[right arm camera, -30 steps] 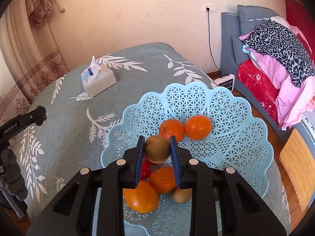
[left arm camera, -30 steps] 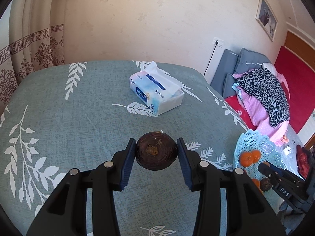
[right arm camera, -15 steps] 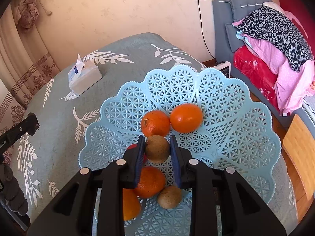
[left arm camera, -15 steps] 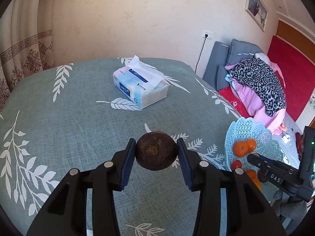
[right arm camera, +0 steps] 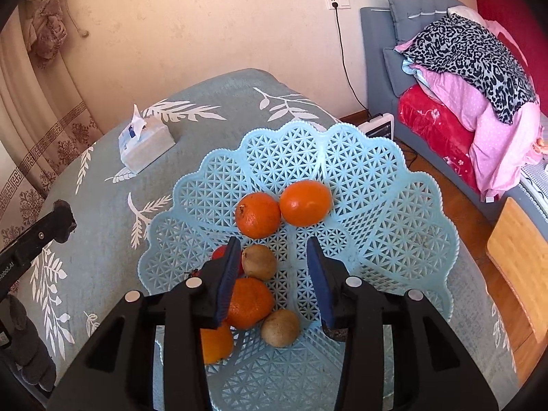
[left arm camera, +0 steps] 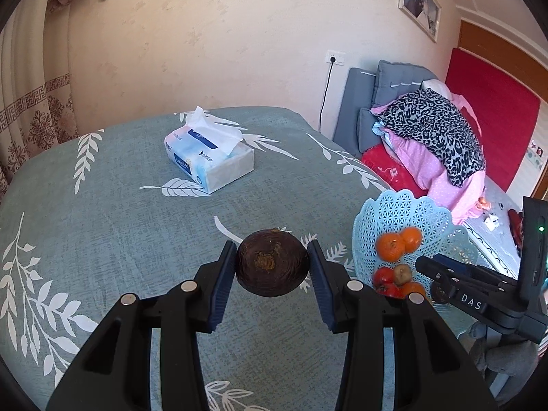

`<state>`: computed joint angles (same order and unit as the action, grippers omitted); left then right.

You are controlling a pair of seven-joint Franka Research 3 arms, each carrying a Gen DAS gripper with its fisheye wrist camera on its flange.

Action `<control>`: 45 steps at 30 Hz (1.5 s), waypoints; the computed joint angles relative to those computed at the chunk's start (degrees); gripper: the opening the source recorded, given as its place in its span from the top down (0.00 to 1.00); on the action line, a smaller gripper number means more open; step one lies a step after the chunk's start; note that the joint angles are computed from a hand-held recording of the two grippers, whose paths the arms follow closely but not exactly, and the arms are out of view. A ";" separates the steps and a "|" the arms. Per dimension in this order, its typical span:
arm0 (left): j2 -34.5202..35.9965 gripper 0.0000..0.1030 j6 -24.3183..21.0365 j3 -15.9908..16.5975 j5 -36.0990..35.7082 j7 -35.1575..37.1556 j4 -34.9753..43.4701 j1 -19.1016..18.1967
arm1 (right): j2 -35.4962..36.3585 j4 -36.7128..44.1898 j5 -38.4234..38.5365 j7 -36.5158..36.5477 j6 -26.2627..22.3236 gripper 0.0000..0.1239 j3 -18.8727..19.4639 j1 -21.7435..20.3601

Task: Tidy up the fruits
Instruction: 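Carry the avocado into the blue basket and open the left gripper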

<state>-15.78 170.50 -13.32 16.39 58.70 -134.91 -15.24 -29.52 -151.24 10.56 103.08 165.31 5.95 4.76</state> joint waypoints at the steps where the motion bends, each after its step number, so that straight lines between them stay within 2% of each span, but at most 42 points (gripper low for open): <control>1: -0.03 0.58 0.06 -0.25 0.27 -0.19 0.01 0.10 | -0.54 -0.50 0.03 -0.05 0.16 0.67 -0.08 0.04; 7: -0.14 0.58 -0.06 -2.90 3.87 -3.53 0.27 1.60 | -4.20 -3.99 -1.59 1.48 2.38 0.67 2.12 -2.60; 11: -0.24 0.58 -0.49 -5.75 9.31 -7.51 0.73 3.48 | -6.02 -5.64 -1.73 1.22 3.61 0.66 1.61 -2.82; 14: -0.22 0.58 -0.83 -7.09 13.08 -10.03 1.20 4.19 | -7.33 -6.82 -1.83 1.21 5.19 0.58 2.00 -3.92; 17: 0.02 0.58 -1.64 -8.06 16.27 -12.42 1.99 4.49 | -8.54 -7.74 -2.57 0.99 6.16 0.57 2.90 -5.64; 23: 1.73 0.58 -4.54 -8.29 19.65 -14.21 4.14 2.43 | -10.55 -9.41 -3.25 -0.14 7.18 0.57 3.10 -7.65; 28: 3.38 0.58 -6.68 -8.10 20.77 -15.36 5.86 0.39 | -11.59 -10.82 -2.36 -1.36 8.06 0.57 1.79 -7.88; 31: 4.46 0.58 -7.55 -8.09 21.71 -16.41 7.01 -0.63 | -11.84 -11.55 -1.16 -3.31 9.07 0.57 -0.27 -6.17; 35: 6.00 0.58 -8.86 -8.10 23.09 -17.57 8.65 -2.01 | -12.72 -12.44 -0.44 -4.37 10.36 0.57 0.51 -6.81; 45: 10.30 0.58 -11.74 -7.14 25.52 -18.93 12.56 -5.19 | -14.47 -13.63 3.10 -6.23 12.61 0.56 -1.24 -5.82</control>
